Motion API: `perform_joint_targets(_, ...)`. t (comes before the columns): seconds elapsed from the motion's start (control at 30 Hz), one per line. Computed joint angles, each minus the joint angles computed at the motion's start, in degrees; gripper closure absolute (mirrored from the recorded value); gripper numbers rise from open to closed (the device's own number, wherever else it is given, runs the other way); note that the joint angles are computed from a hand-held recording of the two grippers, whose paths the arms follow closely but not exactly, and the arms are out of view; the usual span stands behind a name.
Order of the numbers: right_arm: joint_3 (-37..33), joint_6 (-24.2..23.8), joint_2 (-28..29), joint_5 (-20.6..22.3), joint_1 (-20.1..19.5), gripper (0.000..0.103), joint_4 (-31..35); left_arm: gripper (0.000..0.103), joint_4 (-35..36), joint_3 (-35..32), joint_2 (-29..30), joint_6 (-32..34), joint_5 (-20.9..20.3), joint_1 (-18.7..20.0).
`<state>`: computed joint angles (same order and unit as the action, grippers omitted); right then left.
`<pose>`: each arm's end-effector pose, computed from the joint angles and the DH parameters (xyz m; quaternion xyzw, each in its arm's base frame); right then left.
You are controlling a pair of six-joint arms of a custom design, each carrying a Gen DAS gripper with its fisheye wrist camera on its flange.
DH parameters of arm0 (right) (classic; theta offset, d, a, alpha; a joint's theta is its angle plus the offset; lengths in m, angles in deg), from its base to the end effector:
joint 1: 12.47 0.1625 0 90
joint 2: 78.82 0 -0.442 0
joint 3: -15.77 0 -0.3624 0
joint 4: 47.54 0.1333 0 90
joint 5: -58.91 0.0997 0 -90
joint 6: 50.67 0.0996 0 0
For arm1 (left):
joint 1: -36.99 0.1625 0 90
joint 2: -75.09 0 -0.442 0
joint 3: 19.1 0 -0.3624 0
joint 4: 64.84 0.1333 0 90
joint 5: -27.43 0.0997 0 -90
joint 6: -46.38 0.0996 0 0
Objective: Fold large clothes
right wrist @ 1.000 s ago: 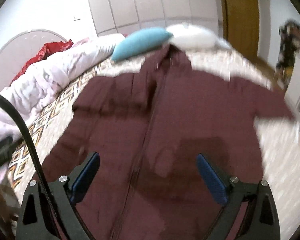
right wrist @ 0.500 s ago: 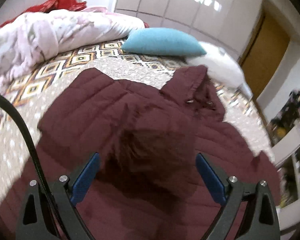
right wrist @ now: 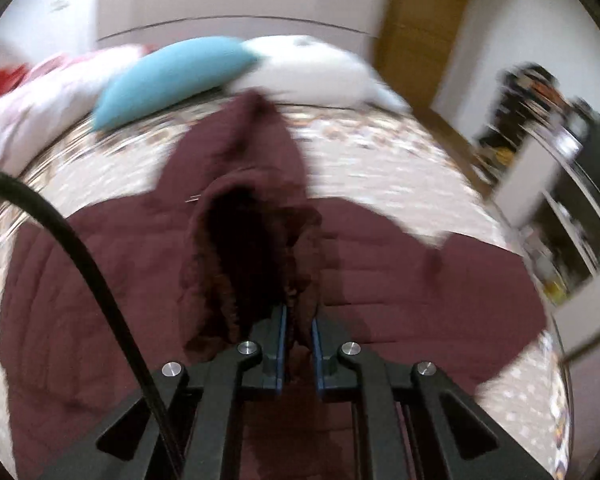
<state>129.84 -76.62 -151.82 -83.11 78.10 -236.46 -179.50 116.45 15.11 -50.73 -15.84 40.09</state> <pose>0.0598 -0.5068 0.3989 -0.0260 -0.8143 0.3397 0.4699 -0.3097 -0.2229 0.0738 0.0960 0.8408 -0.3717 0.3818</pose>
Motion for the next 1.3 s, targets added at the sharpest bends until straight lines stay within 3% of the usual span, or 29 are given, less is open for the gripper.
perform_joint_targets(0.17, -0.78, 1.95, -3.67, -1.78, -5.20, 0.094, 2.21, 0.036, 0.87, -1.10, 2.40, 0.07, -0.20, -0.37)
perform_joint_targets(0.2, -0.67, 4.29, -5.04, -0.43, -7.30, 0.094, 5.43, 0.036, 0.18, -1.16, 2.84, 0.66, -0.41, -0.32)
perform_joint_targets(0.27, -0.16, 10.57, -9.41, 7.76, -11.85, 0.092, 16.22, 0.036, -0.23, -1.52, 3.49, 1.65, -0.89, -0.16)
perform_joint_targets(0.33, -0.10, 12.73, -12.03, 13.06, -14.65, 0.079, 19.92, 0.036, 0.66, -1.97, 3.84, 1.67, -0.89, -0.37)
perform_joint_targets(0.4, 0.77, 14.19, -14.78, 16.44, -16.64, 0.052, 18.18, 0.036, 1.90, -2.45, 3.96, 1.09, -0.87, -0.65)
perform_joint_targets(0.47, 1.57, 15.45, -17.08, 17.39, -17.87, 0.043, 14.88, 0.036, 2.02, -2.66, 3.95, 0.99, -0.86, -0.80)
perform_joint_targets(0.53, 1.48, 17.26, -19.25, 17.84, -18.84, 0.042, 13.96, 0.036, 1.80, -2.98, 4.18, 1.37, -0.66, -0.94)
perform_joint_targets(0.57, 1.28, 18.41, -20.65, 20.25, -19.61, 0.043, 15.82, 0.036, 1.72, -3.18, 4.47, 1.54, -0.48, -1.01)
perform_joint_targets(0.63, 1.71, 19.66, -23.84, 27.09, -21.05, 0.055, 19.71, 0.035, 1.14, -3.71, 5.31, 2.74, -0.11, -0.72)
perform_joint_targets(0.7, 1.99, 18.33, -24.68, 30.96, -21.10, 0.067, 21.84, 0.036, 0.78, -4.35, 6.16, 3.93, -0.10, -0.19)
perform_joint_targets(0.83, 2.35, 15.05, -23.86, 40.68, -21.58, 0.068, 27.65, 0.036, -0.89, -4.85, 6.79, 6.11, -0.35, 0.76)
perform_joint_targets(0.9, 2.33, 14.05, -22.45, 43.15, -21.91, 0.068, 29.73, 0.036, -1.09, -4.87, 7.28, 6.60, -0.29, 1.10)
perform_joint_targets(0.93, 1.97, 14.39, -21.39, 41.34, -21.47, 0.068, 30.80, 0.036, -1.47, -4.70, 7.70, 6.77, -0.29, 1.42)
perform_joint_targets(1.03, 0.97, 15.99, -15.58, 26.43, -20.49, 0.068, 27.55, 0.034, -2.01, -4.26, 8.97, 6.87, -0.31, 2.37)
perform_joint_targets(1.07, 0.74, 17.13, -14.78, 24.13, -19.88, 0.068, 27.46, 0.031, -2.05, -4.05, 9.18, 6.72, -0.04, 2.39)
perform_joint_targets(1.13, 1.87, 17.03, -14.67, 22.55, -18.66, 0.068, 23.89, 0.028, -3.18, -3.24, 9.36, 6.40, 0.68, 2.41)
perform_joint_targets(1.2, 3.54, 15.51, -13.80, 16.92, -14.49, 0.064, 16.62, 0.023, -4.74, -2.40, 9.41, 5.75, 1.06, 2.65)
perform_joint_targets(1.23, 4.60, 14.58, -13.83, 16.65, -12.96, 0.061, 12.92, 0.022, -5.55, -1.92, 9.40, 5.45, 1.28, 2.70)
perform_joint_targets(1.3, 4.89, 14.55, -14.18, 18.68, -9.40, 0.061, 12.25, 0.020, -7.55, -0.84, 9.49, 4.87, 1.78, 2.76)
